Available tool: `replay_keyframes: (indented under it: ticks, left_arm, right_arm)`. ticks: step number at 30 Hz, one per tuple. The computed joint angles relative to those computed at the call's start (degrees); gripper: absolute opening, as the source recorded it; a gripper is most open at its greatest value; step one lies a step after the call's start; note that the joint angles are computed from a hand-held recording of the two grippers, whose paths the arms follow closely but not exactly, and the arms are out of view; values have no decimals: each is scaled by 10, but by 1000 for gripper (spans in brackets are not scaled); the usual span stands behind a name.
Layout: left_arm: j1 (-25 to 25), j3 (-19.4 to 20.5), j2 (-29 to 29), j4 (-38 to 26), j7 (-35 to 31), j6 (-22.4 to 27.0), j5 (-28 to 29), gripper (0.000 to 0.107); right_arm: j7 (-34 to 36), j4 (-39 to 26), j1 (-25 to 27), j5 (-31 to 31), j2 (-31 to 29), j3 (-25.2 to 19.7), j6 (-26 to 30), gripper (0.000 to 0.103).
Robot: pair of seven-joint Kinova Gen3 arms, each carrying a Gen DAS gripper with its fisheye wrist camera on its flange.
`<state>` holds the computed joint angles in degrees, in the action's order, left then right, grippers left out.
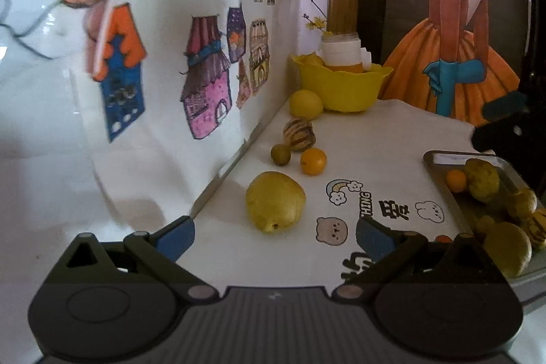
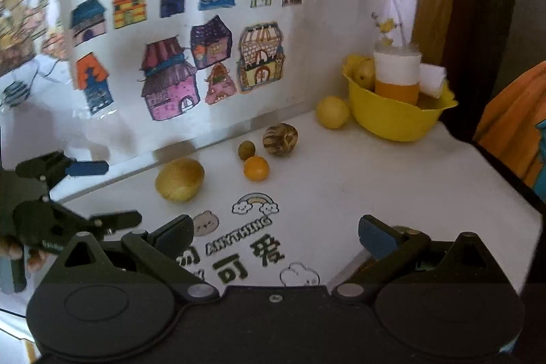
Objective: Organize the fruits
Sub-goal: 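Grasp the yellow pear with the left tool while the right tool grasps a small striped melon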
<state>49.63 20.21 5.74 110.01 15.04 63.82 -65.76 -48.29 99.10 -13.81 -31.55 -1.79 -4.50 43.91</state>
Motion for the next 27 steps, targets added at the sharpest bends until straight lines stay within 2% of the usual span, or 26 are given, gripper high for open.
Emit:
replay_keyframes:
  ticks: [3, 6, 10, 16, 27]
  left_arm:
    - [-11, -9, 10, -5, -7, -18, 2, 103]
    - [-21, -22, 19, -13, -9, -38, 8, 103]
    - [-32, -38, 35, -23, -10, -59, 10, 103]
    - [-41, -63, 54, -36, -14, -87, 21, 101]
    - [-40, -92, 75, -50, 39, -97, 30, 89]
  right_arm:
    - [28, -49, 5, -28, 49, 0, 32, 102]
    - [7, -116, 9, -17, 108, -16, 57, 102]
    - [-63, -200, 14, -7, 187, -34, 84, 102]
    - [-121, -266, 4, 23, 266, -61, 74, 97]
    - [-231, -315, -38, 82, 335, -73, 30, 82]
